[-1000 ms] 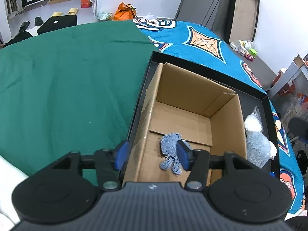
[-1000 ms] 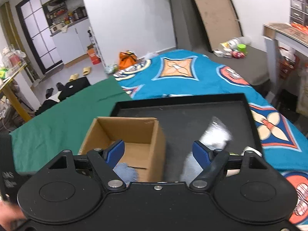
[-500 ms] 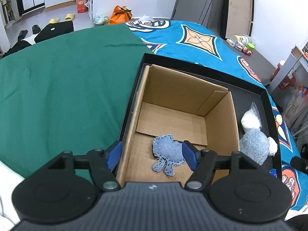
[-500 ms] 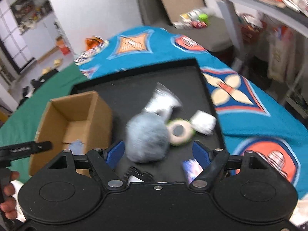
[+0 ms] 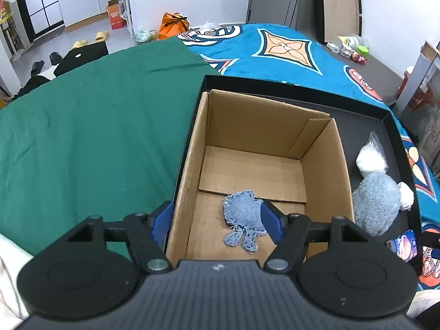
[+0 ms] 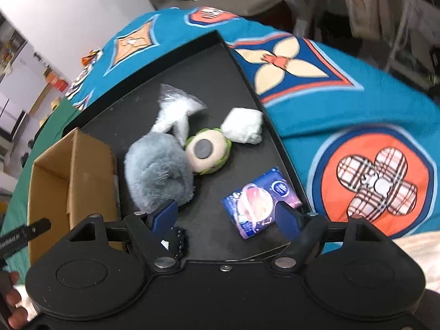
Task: Organize soft objects
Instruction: 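Move the right gripper to the purple tissue pack and grasp it, then carry the tissue pack with the right gripper into the box and release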
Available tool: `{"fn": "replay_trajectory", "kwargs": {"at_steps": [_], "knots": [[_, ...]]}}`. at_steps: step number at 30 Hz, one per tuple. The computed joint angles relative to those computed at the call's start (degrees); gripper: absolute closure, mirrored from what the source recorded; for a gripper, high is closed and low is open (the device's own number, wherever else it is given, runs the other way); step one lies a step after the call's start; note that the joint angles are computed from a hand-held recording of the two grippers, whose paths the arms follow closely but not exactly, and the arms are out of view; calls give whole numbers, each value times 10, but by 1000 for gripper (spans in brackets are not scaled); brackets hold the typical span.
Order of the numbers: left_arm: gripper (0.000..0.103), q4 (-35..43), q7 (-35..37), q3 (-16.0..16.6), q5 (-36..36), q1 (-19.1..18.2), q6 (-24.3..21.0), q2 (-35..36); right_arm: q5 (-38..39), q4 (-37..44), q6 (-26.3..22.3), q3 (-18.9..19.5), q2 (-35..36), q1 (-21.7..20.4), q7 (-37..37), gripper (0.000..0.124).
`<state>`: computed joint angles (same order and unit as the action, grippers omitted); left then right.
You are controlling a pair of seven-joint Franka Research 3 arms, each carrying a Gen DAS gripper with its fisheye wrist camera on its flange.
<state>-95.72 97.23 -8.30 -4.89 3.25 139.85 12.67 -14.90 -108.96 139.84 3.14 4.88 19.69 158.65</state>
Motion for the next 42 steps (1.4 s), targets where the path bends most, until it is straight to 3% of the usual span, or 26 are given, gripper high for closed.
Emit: {"fn": "replay_trajectory", "kwargs": {"at_steps": [14,22,28,31,42], "knots": [[33,3,-40,6,79,-20,4,12,88,-43,49,-8,12,-19,17,47],[30,6,-50,5,94,-22,3,17,41,-18,47,-23,45,-7,31,47],[30,12,-56,5,100,-23,-2,22,11,31,-5,-27,80,9,1,47],[30,15,-61,6,104,-24,-5,24,-18,63,-53,-30,95,24,-14,61],[30,9,-50,3,85,-16,-3,17,-68,43,-21,-29,63,40,-2,65]]}}
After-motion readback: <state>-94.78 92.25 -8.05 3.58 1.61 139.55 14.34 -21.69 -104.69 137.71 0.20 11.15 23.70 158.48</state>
